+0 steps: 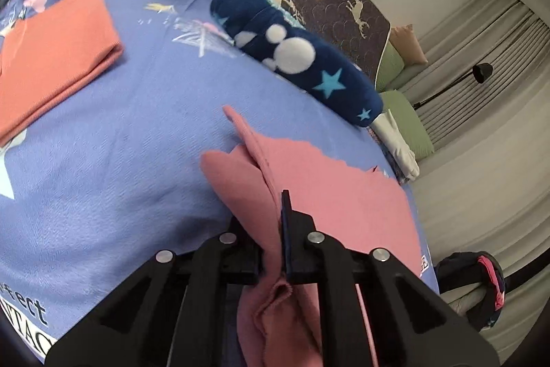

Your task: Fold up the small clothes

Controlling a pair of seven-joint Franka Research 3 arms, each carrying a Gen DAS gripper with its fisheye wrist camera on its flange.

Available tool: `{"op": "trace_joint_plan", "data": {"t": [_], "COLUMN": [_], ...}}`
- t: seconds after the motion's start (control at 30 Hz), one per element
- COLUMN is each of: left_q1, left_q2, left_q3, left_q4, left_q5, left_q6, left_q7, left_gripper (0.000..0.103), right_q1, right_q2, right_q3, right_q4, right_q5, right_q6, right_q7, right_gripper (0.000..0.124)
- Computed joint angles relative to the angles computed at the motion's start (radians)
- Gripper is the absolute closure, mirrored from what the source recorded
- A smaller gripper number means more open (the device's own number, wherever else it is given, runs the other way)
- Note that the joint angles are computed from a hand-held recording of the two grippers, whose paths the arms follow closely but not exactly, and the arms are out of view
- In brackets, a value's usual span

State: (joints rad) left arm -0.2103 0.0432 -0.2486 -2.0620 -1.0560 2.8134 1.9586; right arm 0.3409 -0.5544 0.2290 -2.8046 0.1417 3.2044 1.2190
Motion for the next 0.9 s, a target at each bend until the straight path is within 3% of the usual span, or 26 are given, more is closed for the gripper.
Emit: {"op": "trace_joint_plan", "data": {"t": [0.13,0.27,0.43,0.67,0.9], "left_q1": [-0.012,-0.031,-0.058,-0.131,-0.259], "left_q2": [0.014,0.042,0.09,0.202,0.425], "left_q3": [-0.004,-0.013,-0.023,-0.036,-0.036], "left_q4": [0.052,0.106,0.197,0.395,0.734], "left_q5": [0.104,0.315,0.601,0.932,1.173], "left_q6": [-0.01,-0.01,-0.047,-0.127,-0.309], "left_q7": [-0.123,-0.317,-0.593,-0.834,-0.96], "left_gripper": [0.094,0.094,0.094,0.094,0.094], "right_q1": [0.131,0.145,0.198,0.179,0.083], "right_q2": [-0.074,-0.147,-0.229,-0.341,-0.414], "right_q3": [-0.197,-0.262,-0.396,-0.505,-0.589], "right_q4": [-0.003,-0.022,-0.036,-0.071,-0.087], "right_q5": [0.071,0.126,0.219,0.33,0.425], "right_q6": [-0.041,-0.06,-0.109,-0.154,-0.23], "right_q7": [-0.016,-0.038,-0.086,-0.173,-0.247], "right_gripper": [0.119,0.12,0.12,0.12,0.12]}}
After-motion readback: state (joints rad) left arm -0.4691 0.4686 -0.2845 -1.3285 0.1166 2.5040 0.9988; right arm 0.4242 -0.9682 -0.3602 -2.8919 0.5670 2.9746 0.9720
